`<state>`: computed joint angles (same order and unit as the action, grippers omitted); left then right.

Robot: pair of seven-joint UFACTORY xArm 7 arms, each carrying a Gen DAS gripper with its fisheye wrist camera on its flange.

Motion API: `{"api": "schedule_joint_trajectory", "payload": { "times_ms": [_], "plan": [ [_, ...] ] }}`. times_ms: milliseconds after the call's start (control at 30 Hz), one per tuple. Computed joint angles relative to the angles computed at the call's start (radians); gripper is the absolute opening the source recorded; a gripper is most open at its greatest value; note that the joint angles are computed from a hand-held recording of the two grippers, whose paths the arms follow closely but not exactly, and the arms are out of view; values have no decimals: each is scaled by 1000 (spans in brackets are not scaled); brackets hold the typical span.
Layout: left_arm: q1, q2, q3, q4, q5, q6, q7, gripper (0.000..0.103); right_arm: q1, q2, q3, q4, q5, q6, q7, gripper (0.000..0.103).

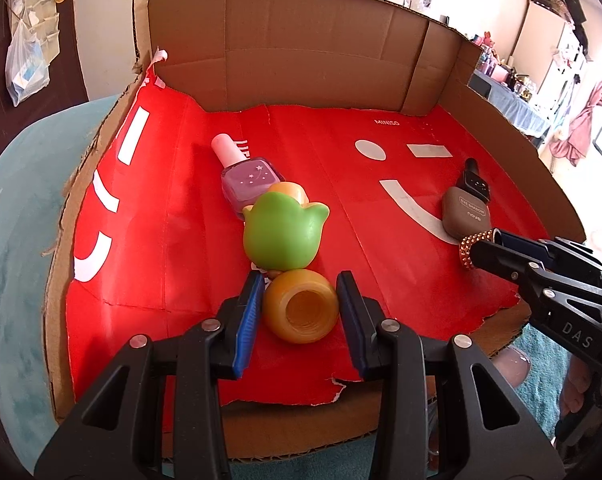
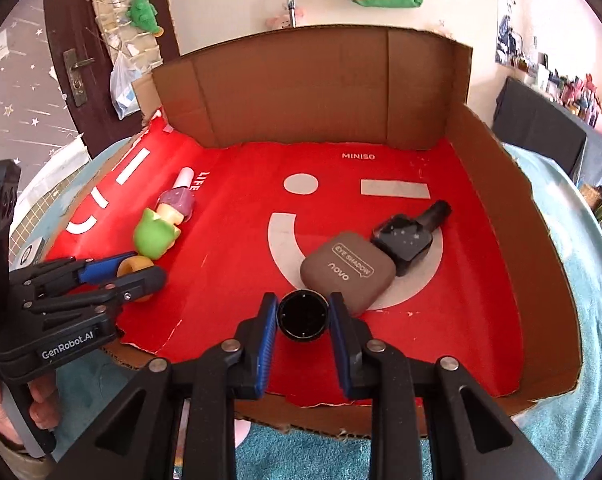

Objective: Organize rigid objects
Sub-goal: 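Carry the orange cup and gold studded cylinder into the box and lower them, then open both grippers to release the orange cup and gold cylinder in the box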

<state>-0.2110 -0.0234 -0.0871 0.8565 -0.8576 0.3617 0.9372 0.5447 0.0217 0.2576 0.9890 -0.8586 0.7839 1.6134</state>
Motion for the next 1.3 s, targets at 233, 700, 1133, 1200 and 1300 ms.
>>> {"api": "schedule_joint_trajectory", "payload": {
  "times_ms": [233, 700, 1133, 1200, 1300],
  "plan": [
    [0, 1, -1, 0, -1, -5, 2, 36, 8, 16, 0, 19, -12, 32, -1, 27],
    [-1, 3, -3, -4, 12, -26, -14, 37, -1, 12, -10, -7, 6, -25, 6, 28],
    [-7, -11, 1, -12, 10, -20, -8, 58, 1, 6, -8, -13, -7, -30, 18, 38],
    [-9, -17, 2, -16, 7, -21, -9, 59, 2, 5, -6, -12, -10, -29, 21, 44],
    [-13, -30, 5, -28, 22, -29, -25, 60, 7, -2, 0, -10, -25, -13, 35, 54]
  ]
}}
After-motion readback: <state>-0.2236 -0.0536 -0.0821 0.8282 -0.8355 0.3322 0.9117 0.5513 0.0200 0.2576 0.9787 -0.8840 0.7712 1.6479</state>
